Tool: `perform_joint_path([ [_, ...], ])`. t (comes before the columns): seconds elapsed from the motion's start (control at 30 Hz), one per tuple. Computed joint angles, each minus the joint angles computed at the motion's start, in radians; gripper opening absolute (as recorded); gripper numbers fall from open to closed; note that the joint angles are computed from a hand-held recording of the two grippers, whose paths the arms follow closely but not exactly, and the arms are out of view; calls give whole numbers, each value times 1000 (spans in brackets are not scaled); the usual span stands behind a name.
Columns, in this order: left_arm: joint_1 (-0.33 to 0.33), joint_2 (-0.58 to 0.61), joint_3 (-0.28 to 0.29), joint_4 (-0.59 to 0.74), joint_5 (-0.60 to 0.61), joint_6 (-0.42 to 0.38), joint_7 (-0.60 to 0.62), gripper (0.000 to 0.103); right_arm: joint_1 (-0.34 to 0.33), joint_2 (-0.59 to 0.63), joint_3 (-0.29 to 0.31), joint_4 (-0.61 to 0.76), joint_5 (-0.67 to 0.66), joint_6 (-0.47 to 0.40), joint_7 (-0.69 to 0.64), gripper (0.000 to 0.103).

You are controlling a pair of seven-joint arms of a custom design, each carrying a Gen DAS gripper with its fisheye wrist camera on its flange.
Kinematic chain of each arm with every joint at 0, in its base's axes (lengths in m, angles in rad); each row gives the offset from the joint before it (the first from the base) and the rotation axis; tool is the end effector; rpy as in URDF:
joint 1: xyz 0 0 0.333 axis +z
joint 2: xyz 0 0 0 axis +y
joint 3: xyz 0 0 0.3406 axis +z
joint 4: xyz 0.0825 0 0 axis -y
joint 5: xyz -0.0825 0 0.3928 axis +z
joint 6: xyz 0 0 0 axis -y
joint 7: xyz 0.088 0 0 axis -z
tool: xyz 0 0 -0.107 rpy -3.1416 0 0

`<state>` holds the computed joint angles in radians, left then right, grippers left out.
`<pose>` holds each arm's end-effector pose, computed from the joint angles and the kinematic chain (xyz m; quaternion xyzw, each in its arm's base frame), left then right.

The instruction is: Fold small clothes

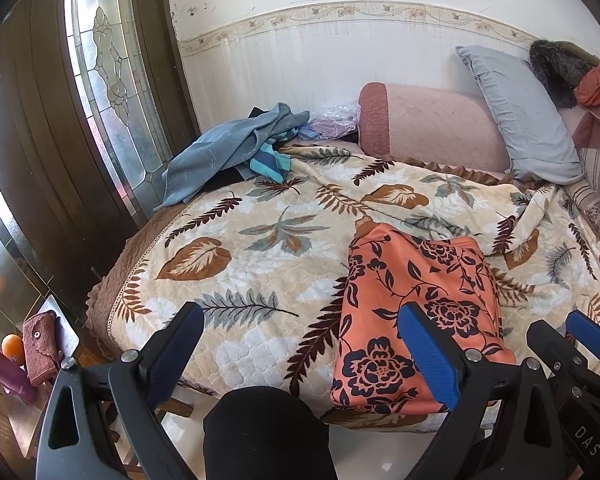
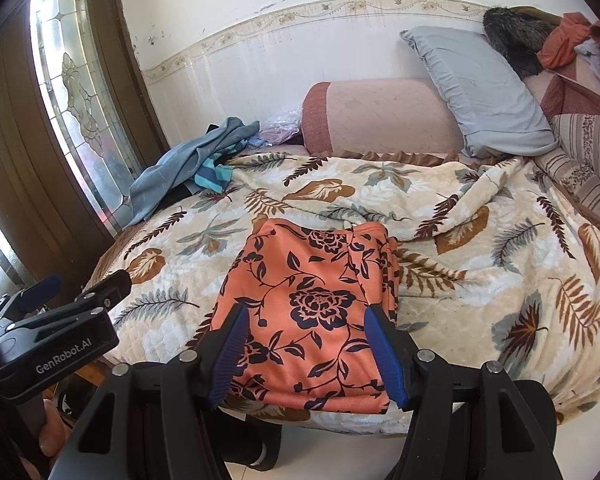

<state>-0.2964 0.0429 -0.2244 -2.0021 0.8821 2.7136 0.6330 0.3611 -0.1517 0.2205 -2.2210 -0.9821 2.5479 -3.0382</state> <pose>0.5194 -0.3274 0.5237 -0.5496 0.7240 -0.2818 0.3072 0.4427 0.3093 0.5048 -0.5127 0.7516 -0.2739 0.3118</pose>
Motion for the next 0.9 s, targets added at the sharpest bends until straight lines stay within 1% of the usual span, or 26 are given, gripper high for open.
perform_joint_path([
  [0.17, 3, -8, 0, -5, -6, 7, 6, 98, 6, 1, 4, 8, -4, -14, -7, 64],
  [0.37, 12, -45, -8, -24, 39, -5, -43, 98, 4, -15, 6, -2, -7, -4, 3, 64],
  [0.6, 39, -88, -25, -51, 75, -42, -91, 98, -1, -6, 8, 4, -27, 45, 2, 64],
  [0.9, 67, -125, -43, -71, 97, -56, -122, 98, 11, 22, 5, 30, -42, 83, -8, 64],
])
